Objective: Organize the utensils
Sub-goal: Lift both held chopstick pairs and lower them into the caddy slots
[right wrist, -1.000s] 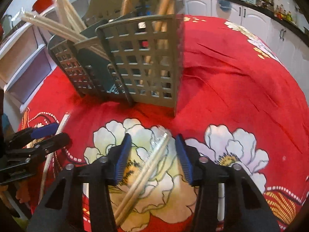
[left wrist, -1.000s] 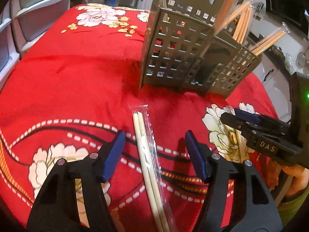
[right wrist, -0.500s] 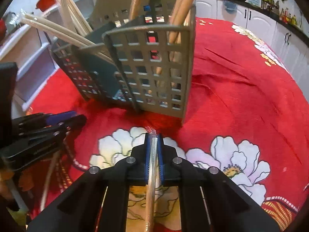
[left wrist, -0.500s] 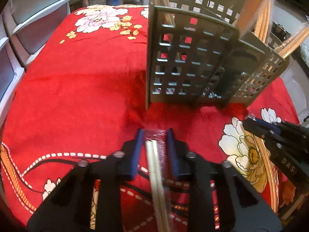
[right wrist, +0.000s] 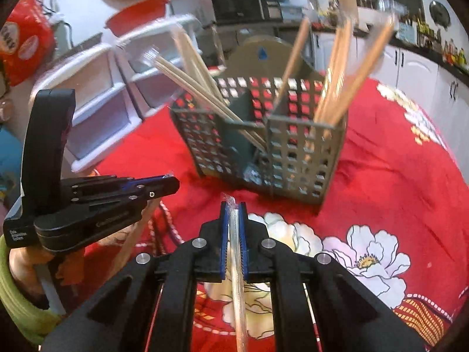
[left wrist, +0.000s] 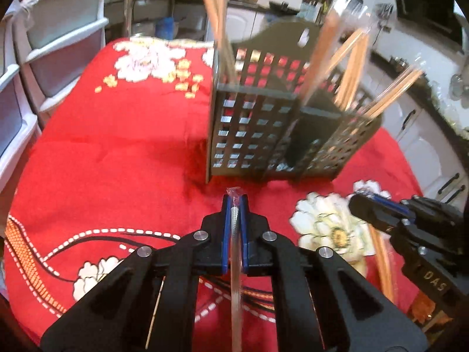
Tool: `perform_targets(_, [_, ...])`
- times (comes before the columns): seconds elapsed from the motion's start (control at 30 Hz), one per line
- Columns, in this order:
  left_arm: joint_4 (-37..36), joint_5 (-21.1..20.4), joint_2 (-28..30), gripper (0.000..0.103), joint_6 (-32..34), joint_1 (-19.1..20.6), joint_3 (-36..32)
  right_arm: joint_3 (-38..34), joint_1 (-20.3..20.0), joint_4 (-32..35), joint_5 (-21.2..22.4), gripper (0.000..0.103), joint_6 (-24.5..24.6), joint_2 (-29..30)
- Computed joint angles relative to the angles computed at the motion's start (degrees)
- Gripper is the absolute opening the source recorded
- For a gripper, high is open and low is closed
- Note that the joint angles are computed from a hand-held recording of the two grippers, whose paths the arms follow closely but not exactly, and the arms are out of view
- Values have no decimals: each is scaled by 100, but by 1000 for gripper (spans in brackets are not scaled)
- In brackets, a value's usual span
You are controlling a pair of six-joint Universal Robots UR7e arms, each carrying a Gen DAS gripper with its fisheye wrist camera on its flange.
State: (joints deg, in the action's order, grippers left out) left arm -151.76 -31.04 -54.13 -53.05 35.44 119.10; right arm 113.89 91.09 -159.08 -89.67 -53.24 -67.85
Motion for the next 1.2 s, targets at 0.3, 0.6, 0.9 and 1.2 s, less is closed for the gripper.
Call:
perform_targets(0.3, [-720, 653, -266, 1, 388, -549, 158, 259, 48, -18, 744, 7, -161, -549])
perform_targets(0.6, [-1635, 1062, -223, 1, 1356, -919, -30, 278, 60, 112, 1419, 6, -251, -996])
perform_targets(0.9, [-2801, 1256, 108, 1, 2540, -946, -481, 178, 11, -61, 1899, 6, -58, -1166])
perform_targets(1.2, [-3838, 1278, 611, 1, 3848, -833, -1269, -174, 56, -377, 2175, 6, 120, -1023])
